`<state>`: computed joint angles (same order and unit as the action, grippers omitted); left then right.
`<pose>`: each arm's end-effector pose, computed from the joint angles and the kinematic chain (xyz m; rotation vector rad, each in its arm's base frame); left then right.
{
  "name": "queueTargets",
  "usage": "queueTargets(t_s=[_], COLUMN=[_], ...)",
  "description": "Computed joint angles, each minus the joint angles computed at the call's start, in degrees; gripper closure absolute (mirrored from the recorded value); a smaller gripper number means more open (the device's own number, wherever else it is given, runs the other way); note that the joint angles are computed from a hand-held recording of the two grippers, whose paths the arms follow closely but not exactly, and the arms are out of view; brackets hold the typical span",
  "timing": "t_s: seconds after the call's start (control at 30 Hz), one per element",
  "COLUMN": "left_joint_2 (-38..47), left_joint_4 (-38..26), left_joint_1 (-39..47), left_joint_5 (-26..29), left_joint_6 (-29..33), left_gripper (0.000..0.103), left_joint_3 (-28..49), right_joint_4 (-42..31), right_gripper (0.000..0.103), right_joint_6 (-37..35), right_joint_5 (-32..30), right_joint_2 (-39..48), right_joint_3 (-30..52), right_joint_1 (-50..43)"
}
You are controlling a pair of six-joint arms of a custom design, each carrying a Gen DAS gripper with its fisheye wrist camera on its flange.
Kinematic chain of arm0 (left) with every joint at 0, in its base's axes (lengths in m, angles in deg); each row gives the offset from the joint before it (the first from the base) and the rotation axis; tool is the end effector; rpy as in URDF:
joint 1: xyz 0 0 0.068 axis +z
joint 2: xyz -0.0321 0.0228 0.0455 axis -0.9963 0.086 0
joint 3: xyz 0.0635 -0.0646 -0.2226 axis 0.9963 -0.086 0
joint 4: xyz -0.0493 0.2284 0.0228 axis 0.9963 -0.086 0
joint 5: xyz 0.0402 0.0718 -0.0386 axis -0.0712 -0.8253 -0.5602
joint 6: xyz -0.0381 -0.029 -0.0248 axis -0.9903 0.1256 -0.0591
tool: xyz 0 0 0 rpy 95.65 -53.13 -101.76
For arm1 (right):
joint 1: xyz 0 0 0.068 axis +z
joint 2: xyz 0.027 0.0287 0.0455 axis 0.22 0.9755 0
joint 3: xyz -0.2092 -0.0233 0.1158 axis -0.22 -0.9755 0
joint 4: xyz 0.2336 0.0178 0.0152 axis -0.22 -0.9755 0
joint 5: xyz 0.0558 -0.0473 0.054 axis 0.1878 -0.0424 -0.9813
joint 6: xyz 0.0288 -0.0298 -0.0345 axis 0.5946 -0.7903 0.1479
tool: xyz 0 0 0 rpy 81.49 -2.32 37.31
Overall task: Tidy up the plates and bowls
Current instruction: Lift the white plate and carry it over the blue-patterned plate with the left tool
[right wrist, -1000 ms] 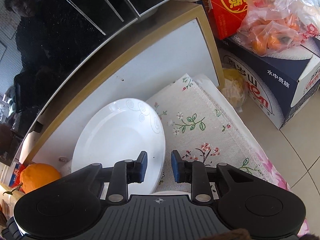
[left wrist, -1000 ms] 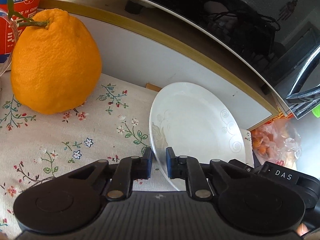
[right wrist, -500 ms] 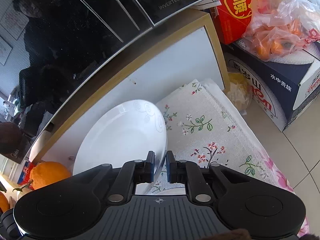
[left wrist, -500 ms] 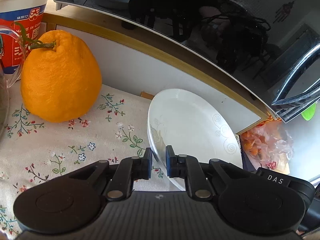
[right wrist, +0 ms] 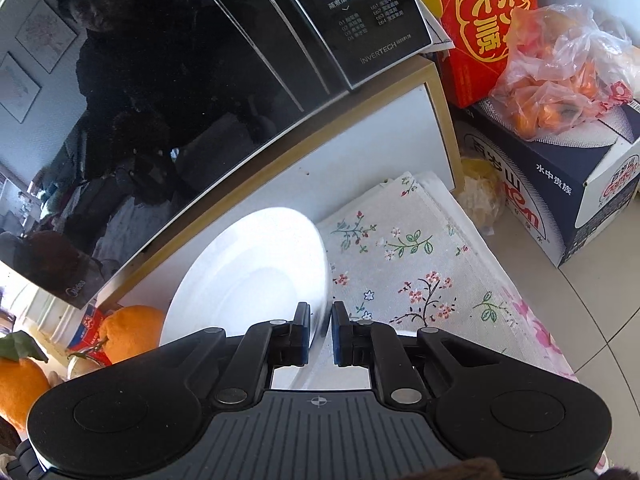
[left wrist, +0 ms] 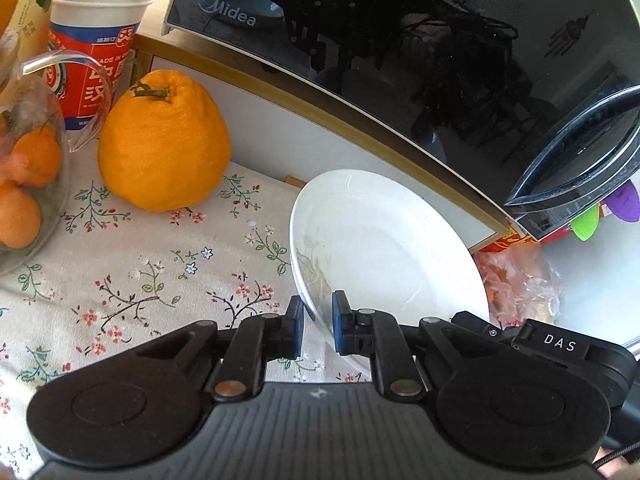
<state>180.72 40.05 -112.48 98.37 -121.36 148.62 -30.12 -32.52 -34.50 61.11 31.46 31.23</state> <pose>0.3122 -0.1705 0.1552 -0.0385 2.5223 -0.7305 0.2852 0.0922 0.1639 0.7654 2.3453 0.4486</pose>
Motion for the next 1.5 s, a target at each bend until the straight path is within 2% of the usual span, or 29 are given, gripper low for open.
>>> queueTargets(t_s=[0.2, 0.33, 0.6, 0.73, 0.97, 1.27, 1.5], left_joint_2=[-8.2, -16.1, -35.6, -46.4, -62.9, -73.0, -75.8], left_joint_4=[-0.1, -0.9, -8.3, -14.8, -27.0, -38.2, -46.3], left_joint_1=[-0.3, 0.6, 4.5, 7.9, 16.0, 27.4, 40.6], left_joint_5=[-0.8, -0.4, 0.5, 1.6, 4.4, 10.3, 18.3], left_joint_6=[-0.4, -0.4, 2.4, 4.2, 8.9, 18.1, 30.8], left_gripper=[0.091, 0.091, 0.091, 0.091, 0.091, 0.091, 0.091], left_joint_3=[-6.9, -13.5, -24.8, -30.1, -35.6, -37.7, -38.1], right_joint_4=[-5.1, -10.9, -21.1, -25.0, -27.5, -31.6, -32.8], right_gripper=[0.092, 0.091, 0.091, 0.090, 0.090, 0.090, 0.090], right_joint_6=[3.4, 5.6, 15.7, 20.4, 25.6, 30.9, 31.6], right_joint_5=[3.6, 9.7, 21.4, 25.9, 29.0, 31.3, 32.0], right_joint_2=[-7.3, -12.2, -17.4, -16.2, -11.0, -5.0, -0.9], right_joint_3=[-2.6, -1.4, 0.7, 3.0, 7.3, 12.5, 16.2], right_joint_1=[5.9, 12.9, 30.3, 39.4, 48.8, 56.6, 59.7])
